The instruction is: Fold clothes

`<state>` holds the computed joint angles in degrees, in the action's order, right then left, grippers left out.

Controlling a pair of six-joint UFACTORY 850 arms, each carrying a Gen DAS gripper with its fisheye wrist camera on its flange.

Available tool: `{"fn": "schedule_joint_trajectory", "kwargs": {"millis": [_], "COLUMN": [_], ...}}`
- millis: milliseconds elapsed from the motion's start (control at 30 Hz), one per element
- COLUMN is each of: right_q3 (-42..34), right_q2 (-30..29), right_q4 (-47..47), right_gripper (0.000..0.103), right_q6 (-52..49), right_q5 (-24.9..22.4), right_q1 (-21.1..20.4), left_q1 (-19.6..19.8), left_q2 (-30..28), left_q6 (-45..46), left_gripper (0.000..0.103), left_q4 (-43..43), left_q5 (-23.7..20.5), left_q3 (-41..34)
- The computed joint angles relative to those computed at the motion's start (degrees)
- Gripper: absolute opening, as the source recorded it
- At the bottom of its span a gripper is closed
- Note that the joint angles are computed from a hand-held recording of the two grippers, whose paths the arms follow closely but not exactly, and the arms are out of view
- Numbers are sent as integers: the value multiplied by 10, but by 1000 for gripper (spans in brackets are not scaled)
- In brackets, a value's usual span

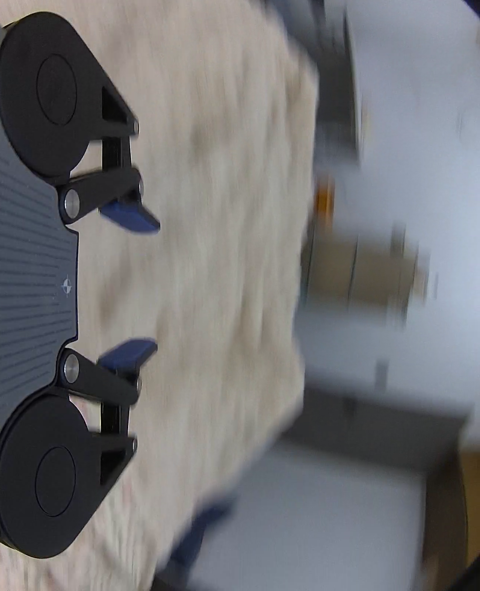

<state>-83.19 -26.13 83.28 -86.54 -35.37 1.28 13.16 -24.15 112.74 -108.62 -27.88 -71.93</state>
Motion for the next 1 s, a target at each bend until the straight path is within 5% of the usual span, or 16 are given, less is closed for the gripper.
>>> {"fn": "schedule_joint_trajectory", "kwargs": {"millis": [100, 200, 300, 333, 367, 400, 433, 467, 500, 667, 767, 900, 1000], "right_q3": [-65, -114, -170, -173, -174, -175, -177, -176, -174, -147, -137, -134, -147], "right_q2": [-52, -94, -144, -148, -149, -152, -154, -151, -148, -121, -108, -89, -86], "right_q4": [-84, -114, -134, -135, -139, -144, -149, -164, -158, -82, -38, 6, -59], "right_gripper": [62, 64, 61, 52, 44, 24, 7, 6, 3, 2, 2, 2, 2], "right_q6": [70, 104, 132, 131, 123, 115, 107, 102, 91, 28, -2, -23, 39], "right_q5": [-53, -100, -193, -203, -212, -222, -231, -222, -221, -206, -192, -134, -29], "right_q1": [0, 2, 2, 1, 5, 8, 11, 16, 16, 3, 1, 8, 30], "left_q1": [-22, -55, -57, -54, -50, -46, -41, -37, -38, -42, -48, -100, -133], "left_q2": [-54, -113, -146, -153, -158, -165, -173, -180, -179, -136, -111, -95, -126], "left_q6": [-116, -262, -287, -271, -257, -253, -258, -264, -258, -164, -42, 192, 312], "left_gripper": [83, 83, 84, 84, 78, 67, 34, 0, 0, 0, 0, 0, 0], "left_q4": [156, 329, 350, 331, 313, 299, 304, 320, 330, 284, 128, -111, -257], "left_q5": [-78, -62, -84, -94, -105, -125, -154, -178, -183, -126, -77, 98, 167], "left_q3": [-69, -145, -176, -178, -179, -183, -194, -206, -209, -180, -163, -199, -249]}}
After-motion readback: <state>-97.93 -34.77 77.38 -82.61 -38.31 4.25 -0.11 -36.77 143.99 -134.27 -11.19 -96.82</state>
